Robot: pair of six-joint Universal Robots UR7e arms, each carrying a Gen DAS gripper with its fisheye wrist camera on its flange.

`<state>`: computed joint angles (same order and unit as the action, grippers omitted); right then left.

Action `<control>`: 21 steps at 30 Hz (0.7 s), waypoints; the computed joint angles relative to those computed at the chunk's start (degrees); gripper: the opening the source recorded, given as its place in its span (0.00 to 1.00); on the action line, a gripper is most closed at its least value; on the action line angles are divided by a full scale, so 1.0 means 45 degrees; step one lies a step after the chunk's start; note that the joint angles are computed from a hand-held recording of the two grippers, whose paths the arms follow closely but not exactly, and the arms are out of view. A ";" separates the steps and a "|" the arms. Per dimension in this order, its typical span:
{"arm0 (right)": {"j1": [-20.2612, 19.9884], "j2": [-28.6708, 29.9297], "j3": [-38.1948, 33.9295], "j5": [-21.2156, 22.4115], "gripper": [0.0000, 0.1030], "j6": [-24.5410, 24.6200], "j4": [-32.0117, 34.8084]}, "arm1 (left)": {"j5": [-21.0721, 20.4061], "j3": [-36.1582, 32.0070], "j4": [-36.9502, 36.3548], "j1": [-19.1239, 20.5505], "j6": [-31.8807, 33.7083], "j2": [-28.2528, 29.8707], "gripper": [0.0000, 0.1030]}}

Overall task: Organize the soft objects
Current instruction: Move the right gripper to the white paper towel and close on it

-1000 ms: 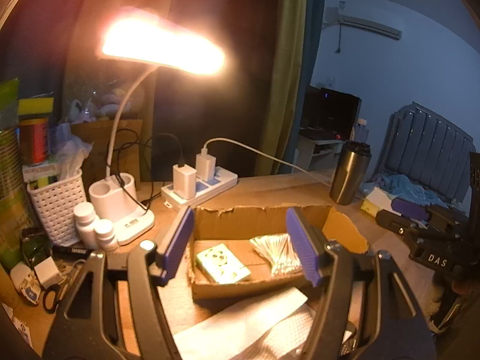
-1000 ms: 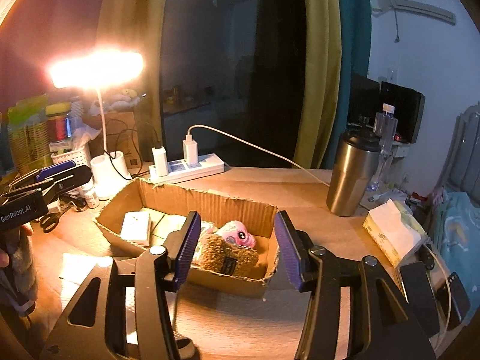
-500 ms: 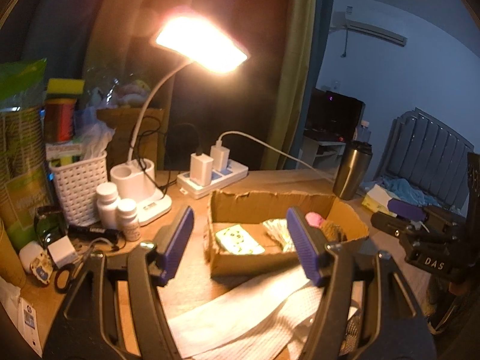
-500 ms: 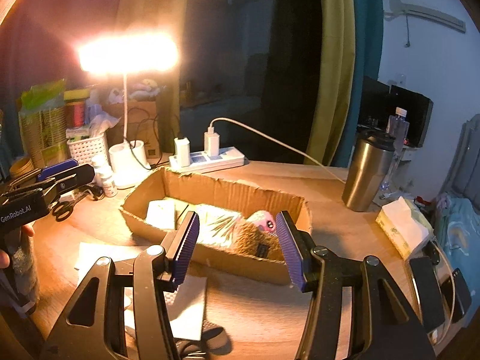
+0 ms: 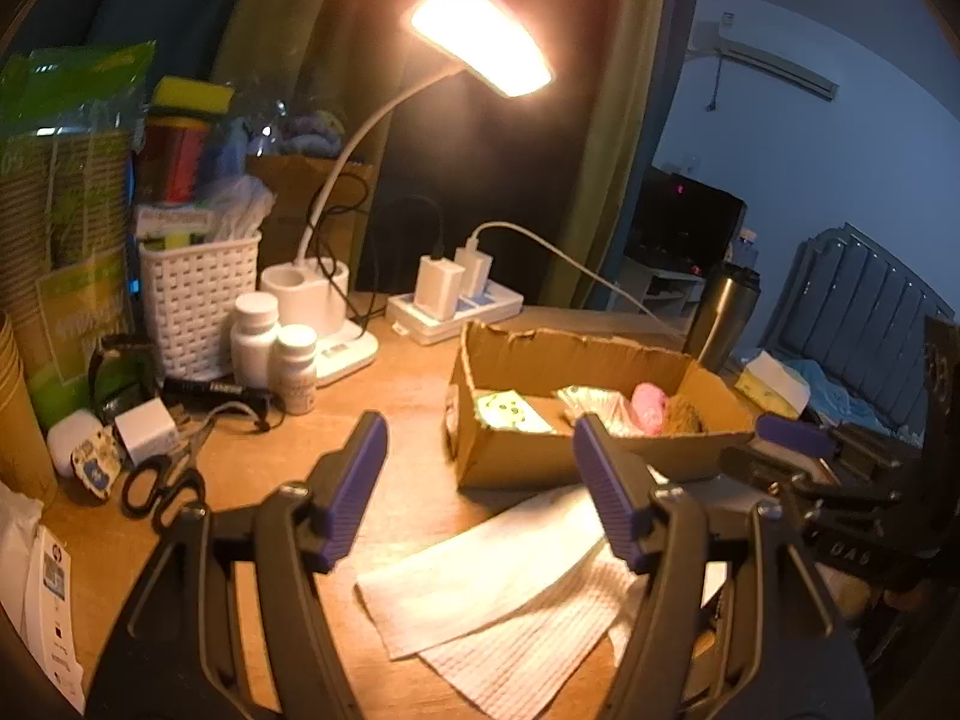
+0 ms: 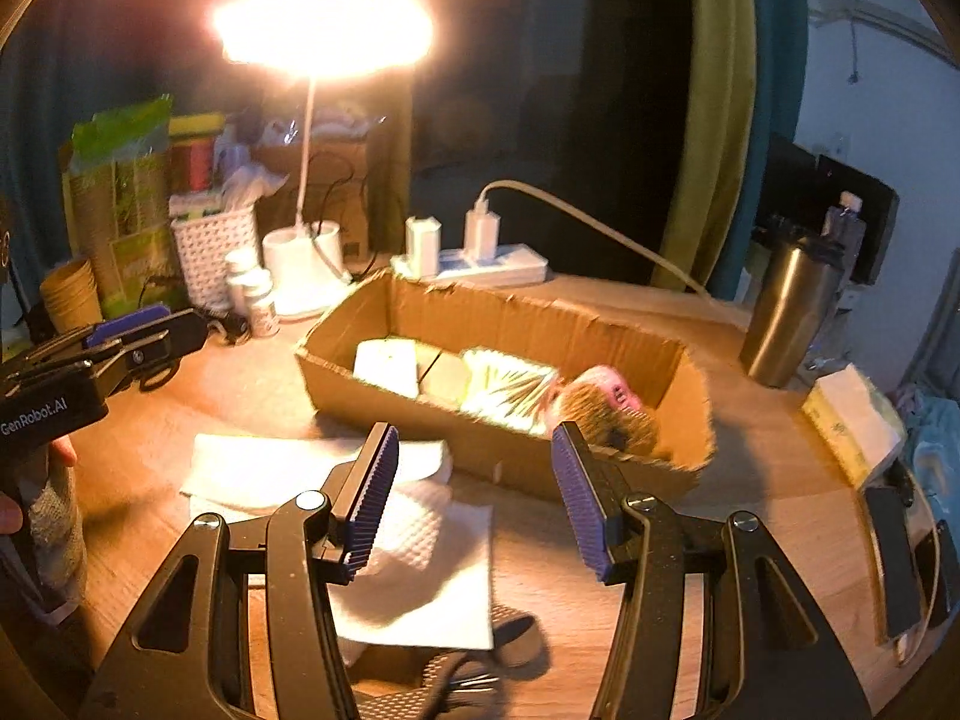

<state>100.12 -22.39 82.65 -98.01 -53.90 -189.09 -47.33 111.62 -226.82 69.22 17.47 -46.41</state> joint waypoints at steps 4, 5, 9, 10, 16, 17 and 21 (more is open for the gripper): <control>0.0038 0.0213 -0.0147 -0.0044 0.55 0.0051 0.0455 | -0.0006 0.0226 0.0014 0.0088 -0.0203 -0.0143 0.64; 0.0063 0.0305 -0.0243 -0.0087 0.55 0.0059 0.0570 | -0.0016 0.0269 0.0036 0.0115 -0.0258 -0.0182 0.64; 0.0150 0.0696 -0.0753 -0.0333 0.55 0.0209 0.1234 | -0.0081 0.0383 0.0198 0.0246 -0.0509 -0.0302 0.64; 0.0166 0.0800 -0.0905 -0.0430 0.55 0.0291 0.1425 | -0.0105 0.0408 0.0217 0.0277 -0.0551 -0.0326 0.64; 0.0214 0.1276 -0.1731 -0.0867 0.55 0.0683 0.2503 | -0.0274 0.0464 0.0563 0.0469 -0.0925 -0.0465 0.64; 0.0210 0.1300 -0.1787 -0.0859 0.55 0.0690 0.2633 | -0.0294 0.0454 0.0673 0.0501 -0.1001 -0.0486 0.64; 0.0253 0.1378 -0.1852 -0.0813 0.32 0.0287 0.2914 | -0.0337 0.0429 0.0873 0.0565 -0.1159 -0.0518 0.64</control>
